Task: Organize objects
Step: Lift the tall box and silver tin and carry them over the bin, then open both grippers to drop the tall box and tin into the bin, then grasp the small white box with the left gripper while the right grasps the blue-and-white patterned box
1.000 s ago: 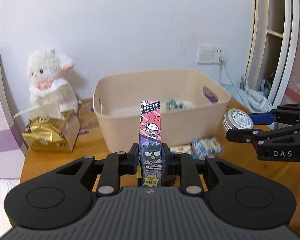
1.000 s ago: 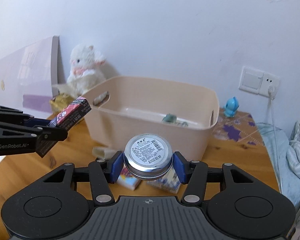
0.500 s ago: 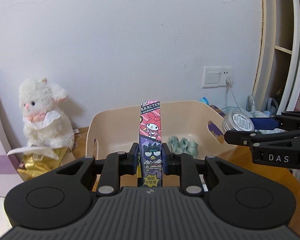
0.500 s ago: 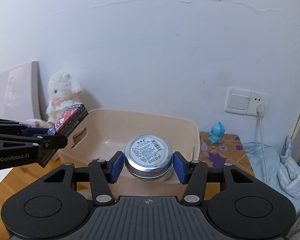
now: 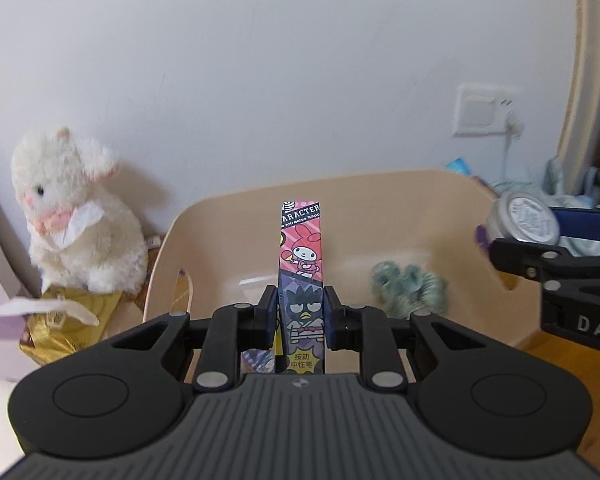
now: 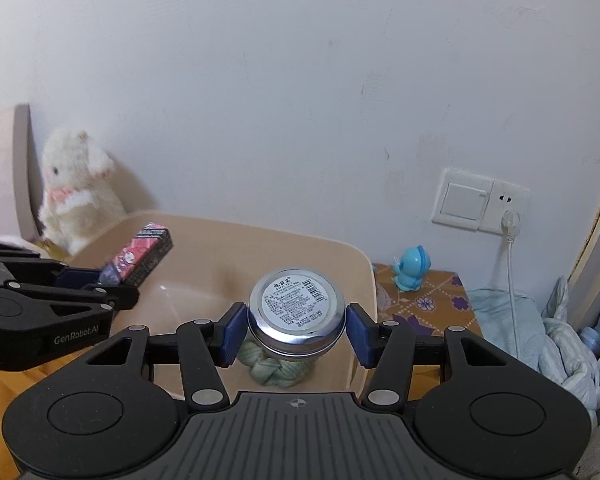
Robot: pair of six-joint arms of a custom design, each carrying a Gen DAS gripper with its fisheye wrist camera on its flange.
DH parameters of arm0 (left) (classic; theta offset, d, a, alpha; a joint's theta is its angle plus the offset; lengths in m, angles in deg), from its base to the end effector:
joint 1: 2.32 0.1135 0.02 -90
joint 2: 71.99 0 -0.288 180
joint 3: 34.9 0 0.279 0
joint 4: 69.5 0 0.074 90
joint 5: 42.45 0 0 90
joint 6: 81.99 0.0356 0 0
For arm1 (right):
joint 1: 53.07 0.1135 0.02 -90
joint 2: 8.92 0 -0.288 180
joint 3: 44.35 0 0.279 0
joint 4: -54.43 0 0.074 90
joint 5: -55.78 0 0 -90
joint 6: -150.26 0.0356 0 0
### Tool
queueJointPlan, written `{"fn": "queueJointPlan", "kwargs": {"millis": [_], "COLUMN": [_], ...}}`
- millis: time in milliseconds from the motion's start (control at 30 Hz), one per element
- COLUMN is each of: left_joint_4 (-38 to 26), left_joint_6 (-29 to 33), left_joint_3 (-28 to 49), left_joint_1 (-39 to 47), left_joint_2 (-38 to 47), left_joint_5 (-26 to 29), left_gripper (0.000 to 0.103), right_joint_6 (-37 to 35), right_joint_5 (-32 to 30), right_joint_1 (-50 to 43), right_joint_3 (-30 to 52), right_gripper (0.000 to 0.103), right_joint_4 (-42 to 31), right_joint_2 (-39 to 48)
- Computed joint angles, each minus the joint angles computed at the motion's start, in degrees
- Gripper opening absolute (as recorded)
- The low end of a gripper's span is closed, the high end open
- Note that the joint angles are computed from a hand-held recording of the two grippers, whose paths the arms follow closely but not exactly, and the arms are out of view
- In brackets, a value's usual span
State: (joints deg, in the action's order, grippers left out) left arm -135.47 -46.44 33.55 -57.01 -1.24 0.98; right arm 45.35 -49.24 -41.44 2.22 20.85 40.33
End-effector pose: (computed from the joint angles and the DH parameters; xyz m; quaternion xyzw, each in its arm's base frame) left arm 0.1600 -0.1811 0.2827 -0.0726 0.9022 0.0840 0.4167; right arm 0.1922 0.0490 0.2545 -0.2605 0.8472 0.1037 0.4512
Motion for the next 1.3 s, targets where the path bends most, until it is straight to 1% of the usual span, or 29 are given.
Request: {"fn": "queueJointPlan", "kwargs": {"millis": [133, 233, 367, 500, 533, 567, 600, 667, 833, 867, 900, 933, 1033, 1100, 1200, 1300], "left_joint_4": [1.27, 3.78, 3.96, 2.77, 1.89, 1.34, 0.78, -1.19, -6.72, -8.23, -9.56, -11.27, -15.47, -19.29, -24.73, -28.50], "left_joint_6": [1.82, 3.67, 2.68, 0.82, 0.36, 0.00, -0.48, -2.31, -5.00, -5.89, -6.88, -8.16, -12.34, -16.97, -24.02, -30.98], "left_joint_3": [-1.21, -2.91, -3.70, -3.55, -3.16, -3.00, -2.90, -2.42, -1.09, -0.89, -0.57, -0.17, 0.59, 1.45, 2.03, 1.62], "left_joint_1": [4.27, 7.09, 7.92, 7.98, 7.71, 7.30, 6.72, 4.95, 0.82, -0.54, -1.66, -2.86, -6.30, -9.72, -14.18, -18.11], "left_joint_2": [1.45, 1.80, 3.52, 2.90, 2.75, 2.21, 1.52, 0.14, -3.87, -4.46, -4.64, -4.87, -5.31, -4.78, -3.32, -2.13], "left_joint_5": [3.75, 7.64, 8.98, 9.34, 9.07, 8.75, 8.06, 5.04, 1.61, 0.54, -0.16, -0.79, -2.37, -3.40, -4.08, -3.70], "left_gripper": [0.025, 0.025, 0.025, 0.027, 0.028, 0.039, 0.058, 0.071, 0.072, 0.072, 0.073, 0.073, 0.074, 0.075, 0.076, 0.076], "right_joint_6": [0.74, -0.29, -0.26, -1.03, -0.98, -1.00, -1.31, -1.38, -1.24, -1.76, -2.40, -3.01, -5.07, -5.97, -7.69, -9.77], "right_joint_5": [4.65, 8.55, 9.16, 7.60, 7.34, 6.85, 5.73, 4.26, -1.97, -2.84, -3.42, -3.66, -4.25, -5.11, -8.31, -10.22], "right_joint_1": [3.40, 5.50, 5.65, 4.70, 4.49, 4.07, 3.41, 2.23, -1.98, -2.61, -3.16, -3.60, -4.70, -5.76, -8.90, -11.70], "right_joint_3": [-0.28, -0.50, -0.37, -0.73, -0.63, -0.66, -0.67, -0.52, 0.59, 0.57, 0.26, -0.15, -1.17, -2.07, -3.55, -5.68], "right_gripper": [0.051, 0.051, 0.051, 0.052, 0.056, 0.060, 0.061, 0.066, 0.084, 0.087, 0.093, 0.097, 0.099, 0.101, 0.102, 0.103], "right_joint_4": [2.01, 3.77, 4.32, 4.08, 3.80, 3.49, 3.41, 2.72, -1.65, -2.39, -2.94, -3.41, -5.89, -7.61, -9.58, -11.65], "right_joint_2": [3.92, 6.48, 9.32, 9.87, 9.59, 8.93, 8.46, 6.87, 1.41, 0.33, -0.92, -2.19, -5.27, -7.41, -9.52, -12.40]}}
